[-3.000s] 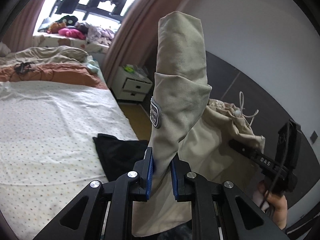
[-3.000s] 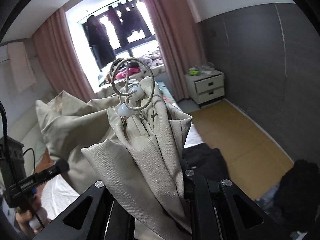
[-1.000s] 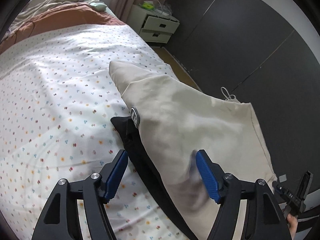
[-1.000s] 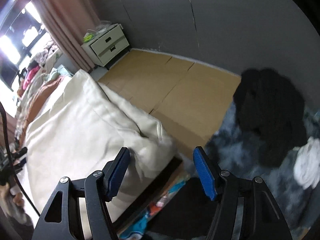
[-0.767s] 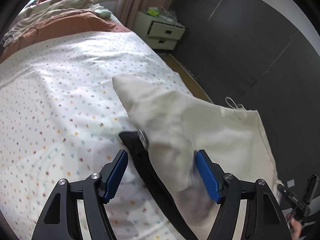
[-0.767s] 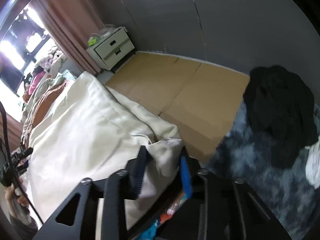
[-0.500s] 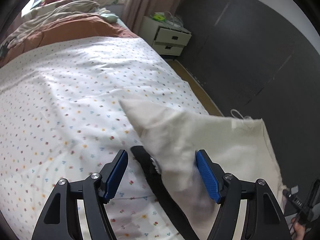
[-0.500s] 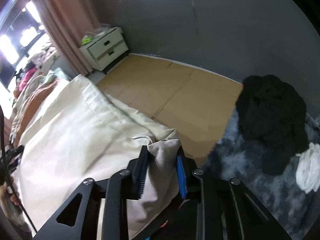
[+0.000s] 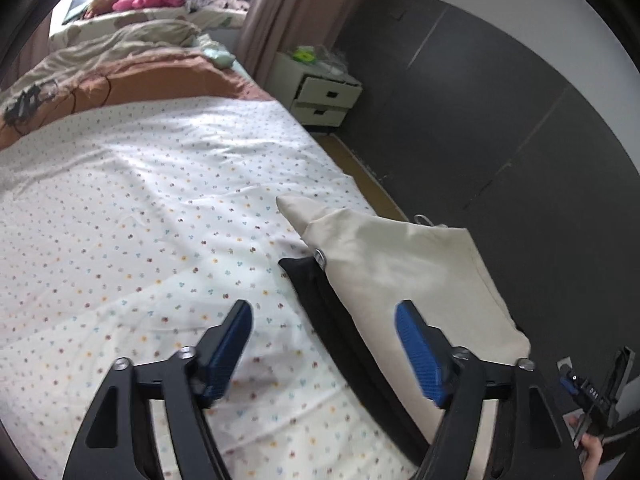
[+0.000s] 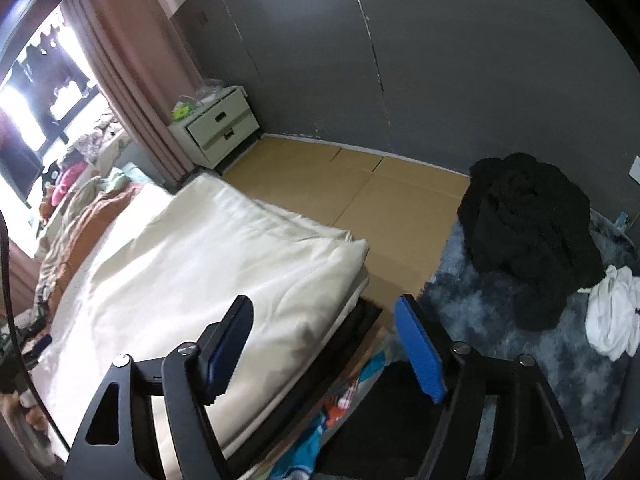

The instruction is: Fold large clothes

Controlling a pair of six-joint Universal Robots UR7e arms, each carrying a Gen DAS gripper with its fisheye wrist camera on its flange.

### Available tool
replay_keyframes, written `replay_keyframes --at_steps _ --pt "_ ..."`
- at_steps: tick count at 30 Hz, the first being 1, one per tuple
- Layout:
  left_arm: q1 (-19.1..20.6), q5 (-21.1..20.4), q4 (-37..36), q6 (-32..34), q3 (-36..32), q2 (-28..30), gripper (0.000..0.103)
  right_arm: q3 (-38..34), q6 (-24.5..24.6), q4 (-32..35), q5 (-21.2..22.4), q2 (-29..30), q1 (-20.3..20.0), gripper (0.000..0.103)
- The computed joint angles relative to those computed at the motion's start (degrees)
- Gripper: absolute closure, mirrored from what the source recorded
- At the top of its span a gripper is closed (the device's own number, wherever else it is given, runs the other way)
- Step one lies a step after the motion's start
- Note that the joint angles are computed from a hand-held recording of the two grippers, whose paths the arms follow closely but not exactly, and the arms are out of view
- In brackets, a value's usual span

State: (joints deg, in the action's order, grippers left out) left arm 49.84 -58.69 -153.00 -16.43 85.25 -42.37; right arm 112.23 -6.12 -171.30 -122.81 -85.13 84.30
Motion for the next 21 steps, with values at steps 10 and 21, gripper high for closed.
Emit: replay_keyframes --at_steps 10,21 --pt "-4.96 1.06 -6.09 0.87 16.15 -13.25 0.004 11.32 2.32 -3.94 -1.22 -9.43 6.2 0.011" --pt "-12.98 7.26 -5.59 -0.93 33.45 -31.78 0.004 20.02 4.58 -9.41 -10.18 -13.17 18.86 0.01"
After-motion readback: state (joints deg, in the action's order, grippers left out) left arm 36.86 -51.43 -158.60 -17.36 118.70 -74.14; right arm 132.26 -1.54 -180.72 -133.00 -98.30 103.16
